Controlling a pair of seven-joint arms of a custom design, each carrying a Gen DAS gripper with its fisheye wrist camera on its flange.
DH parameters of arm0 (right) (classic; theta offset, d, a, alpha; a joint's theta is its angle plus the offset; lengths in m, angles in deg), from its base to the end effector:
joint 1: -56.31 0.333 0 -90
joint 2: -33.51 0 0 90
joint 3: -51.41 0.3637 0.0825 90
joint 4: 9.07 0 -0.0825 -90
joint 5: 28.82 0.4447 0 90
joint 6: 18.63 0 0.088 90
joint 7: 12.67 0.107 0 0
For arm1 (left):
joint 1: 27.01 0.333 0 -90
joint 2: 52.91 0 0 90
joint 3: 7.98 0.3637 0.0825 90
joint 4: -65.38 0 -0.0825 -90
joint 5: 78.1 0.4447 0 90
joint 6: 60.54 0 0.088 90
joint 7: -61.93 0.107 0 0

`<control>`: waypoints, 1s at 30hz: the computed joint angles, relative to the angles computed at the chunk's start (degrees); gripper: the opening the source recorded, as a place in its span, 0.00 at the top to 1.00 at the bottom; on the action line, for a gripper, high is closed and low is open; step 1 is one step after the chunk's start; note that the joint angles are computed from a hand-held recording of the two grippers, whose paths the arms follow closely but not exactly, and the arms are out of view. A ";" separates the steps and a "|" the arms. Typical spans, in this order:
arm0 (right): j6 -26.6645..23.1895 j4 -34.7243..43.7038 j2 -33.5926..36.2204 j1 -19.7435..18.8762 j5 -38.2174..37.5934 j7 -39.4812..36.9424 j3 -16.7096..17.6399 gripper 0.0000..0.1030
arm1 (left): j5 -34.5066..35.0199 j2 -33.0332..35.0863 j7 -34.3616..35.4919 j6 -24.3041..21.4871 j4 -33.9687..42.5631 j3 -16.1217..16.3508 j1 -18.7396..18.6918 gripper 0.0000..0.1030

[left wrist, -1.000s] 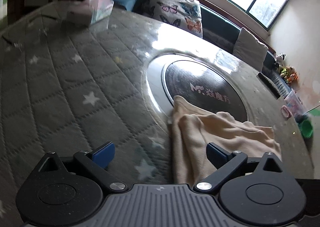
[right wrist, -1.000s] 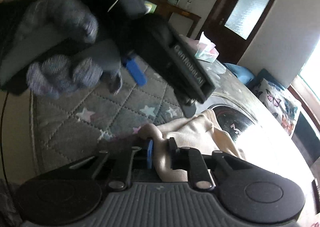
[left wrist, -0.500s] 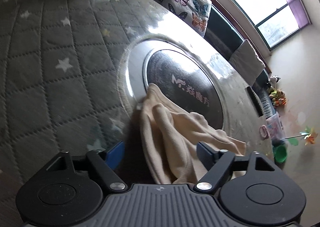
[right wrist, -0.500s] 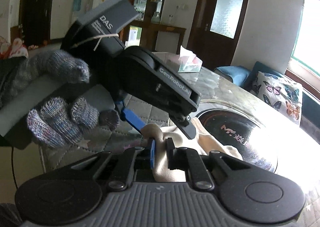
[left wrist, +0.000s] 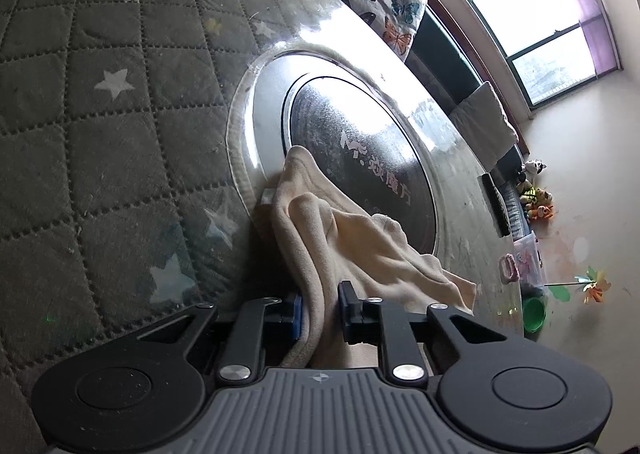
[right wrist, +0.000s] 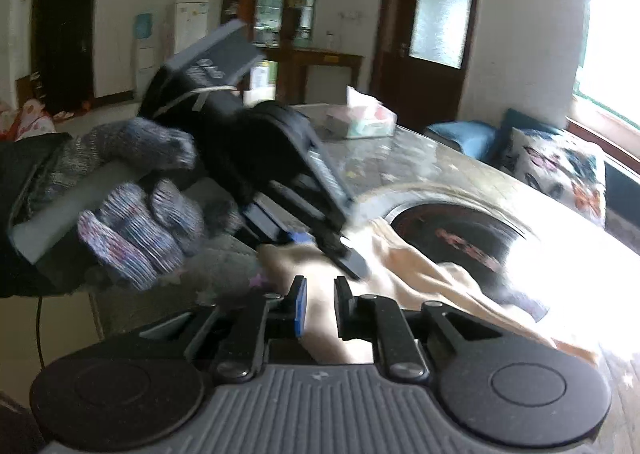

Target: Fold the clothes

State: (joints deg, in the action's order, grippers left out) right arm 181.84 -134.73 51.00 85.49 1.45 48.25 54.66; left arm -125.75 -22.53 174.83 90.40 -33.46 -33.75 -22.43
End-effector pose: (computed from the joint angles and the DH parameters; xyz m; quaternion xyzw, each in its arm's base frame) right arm 0.5779 0.2932 0.3545 -0.7554 0.4636 -0.2844 0.3655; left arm 0.7370 -0.2173 0.3444 0.6510 -0.6476 0.3741 0.1298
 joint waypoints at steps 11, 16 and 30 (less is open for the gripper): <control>1.77 0.50 -1.41 12.08 41.33 -24.55 -14.06 0.88 | 0.55 -0.03 0.37 0.92 -0.26 -0.22 -0.14 0.81; 2.58 -1.66 -1.94 5.23 38.75 -16.35 -10.26 0.88 | 1.20 -0.06 0.43 1.41 -0.38 -0.32 -0.24 0.81; 4.34 -3.97 -1.77 -6.46 29.19 -0.65 -2.40 0.72 | 2.94 -0.25 0.28 2.32 -0.71 -0.60 -0.24 0.81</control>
State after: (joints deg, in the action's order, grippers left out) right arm 186.18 -138.70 49.22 79.03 30.64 47.60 52.26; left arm -122.82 -22.78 175.11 92.72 -34.17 -34.35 -22.66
